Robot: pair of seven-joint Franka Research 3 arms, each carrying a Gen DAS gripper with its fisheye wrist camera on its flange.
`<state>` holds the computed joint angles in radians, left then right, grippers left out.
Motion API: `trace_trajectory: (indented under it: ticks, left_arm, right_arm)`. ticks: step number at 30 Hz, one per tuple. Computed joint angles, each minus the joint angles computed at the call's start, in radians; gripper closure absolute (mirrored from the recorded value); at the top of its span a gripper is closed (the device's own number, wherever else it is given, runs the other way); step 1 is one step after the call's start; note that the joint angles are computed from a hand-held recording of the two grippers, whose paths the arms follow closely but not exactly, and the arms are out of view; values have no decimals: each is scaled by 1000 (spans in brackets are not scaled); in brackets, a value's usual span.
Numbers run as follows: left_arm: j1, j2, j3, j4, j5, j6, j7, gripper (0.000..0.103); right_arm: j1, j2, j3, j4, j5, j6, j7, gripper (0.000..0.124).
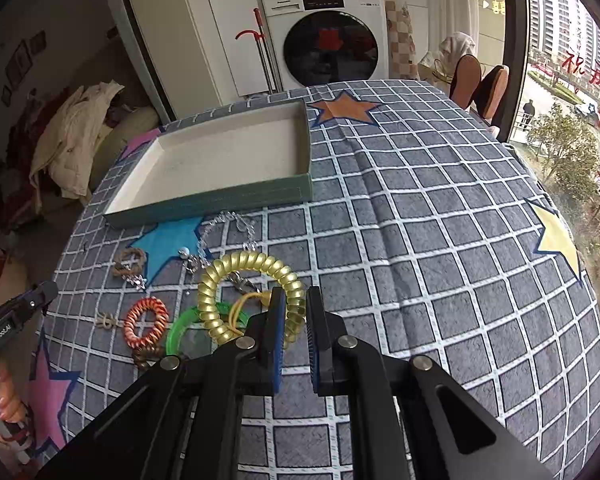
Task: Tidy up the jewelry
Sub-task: 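Carry both items into the white tray and open both tools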
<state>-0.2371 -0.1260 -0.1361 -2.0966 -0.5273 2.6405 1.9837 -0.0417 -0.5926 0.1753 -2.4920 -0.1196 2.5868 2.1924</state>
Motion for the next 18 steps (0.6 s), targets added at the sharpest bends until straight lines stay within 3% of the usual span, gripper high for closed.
trace_trajectory:
  ticks: [12,18]
  left_arm:
    - [38,274,-81,379,209,-31,-138,59]
    - [31,493,-109,664,384,-121,-276,59]
  right_arm:
    - [38,284,-82,281,37,33,-100,113]
    - [61,449,-123,444,28,11,-108,113]
